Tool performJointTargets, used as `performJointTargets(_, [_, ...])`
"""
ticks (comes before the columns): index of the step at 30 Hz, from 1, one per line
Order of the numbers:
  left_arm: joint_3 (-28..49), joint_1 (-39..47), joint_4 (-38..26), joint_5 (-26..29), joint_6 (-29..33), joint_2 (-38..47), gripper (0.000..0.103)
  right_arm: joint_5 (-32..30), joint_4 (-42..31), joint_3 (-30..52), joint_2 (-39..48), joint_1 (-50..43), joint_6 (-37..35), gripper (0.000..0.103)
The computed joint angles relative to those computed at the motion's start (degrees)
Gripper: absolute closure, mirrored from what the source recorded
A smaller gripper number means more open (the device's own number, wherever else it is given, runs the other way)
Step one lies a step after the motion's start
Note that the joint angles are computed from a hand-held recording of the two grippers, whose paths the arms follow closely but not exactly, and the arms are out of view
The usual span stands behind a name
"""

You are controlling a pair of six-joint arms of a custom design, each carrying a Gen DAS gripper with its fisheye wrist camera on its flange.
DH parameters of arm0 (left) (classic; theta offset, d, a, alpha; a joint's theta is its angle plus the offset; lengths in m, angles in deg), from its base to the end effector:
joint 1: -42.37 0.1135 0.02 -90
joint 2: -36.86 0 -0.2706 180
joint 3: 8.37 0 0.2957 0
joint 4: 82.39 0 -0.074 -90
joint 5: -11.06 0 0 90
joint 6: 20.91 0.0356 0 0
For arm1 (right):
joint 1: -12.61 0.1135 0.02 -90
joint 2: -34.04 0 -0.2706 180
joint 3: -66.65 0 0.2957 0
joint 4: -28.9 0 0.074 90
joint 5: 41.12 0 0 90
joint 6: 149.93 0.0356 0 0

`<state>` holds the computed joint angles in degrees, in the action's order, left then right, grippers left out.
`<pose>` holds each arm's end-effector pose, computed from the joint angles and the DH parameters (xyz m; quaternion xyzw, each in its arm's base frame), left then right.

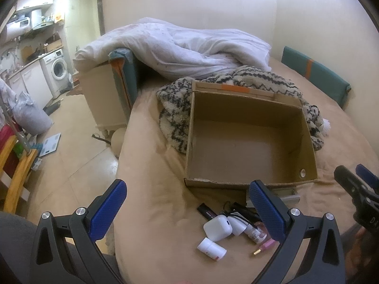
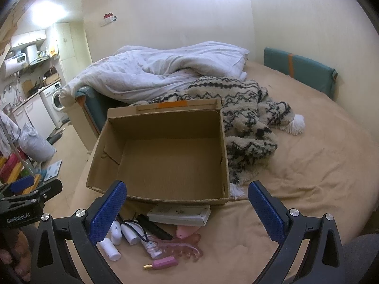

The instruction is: Organize rigid objects

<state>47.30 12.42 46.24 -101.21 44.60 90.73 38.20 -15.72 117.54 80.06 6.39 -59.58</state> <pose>0.2020 -0.1008 0.2599 -0.0228 0.9229 0.0061 0.3844 0.2100 -0.0163 0.2636 0.0122 0.9022 0.0625 0.4265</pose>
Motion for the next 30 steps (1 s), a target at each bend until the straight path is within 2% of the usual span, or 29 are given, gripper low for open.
performJointTargets(30, [1.3,-0.1,-0.7,0.3,0.1,0.7,0.0,0.0,0.1,-0.1,0.1,0.0,-0.1,0.0])
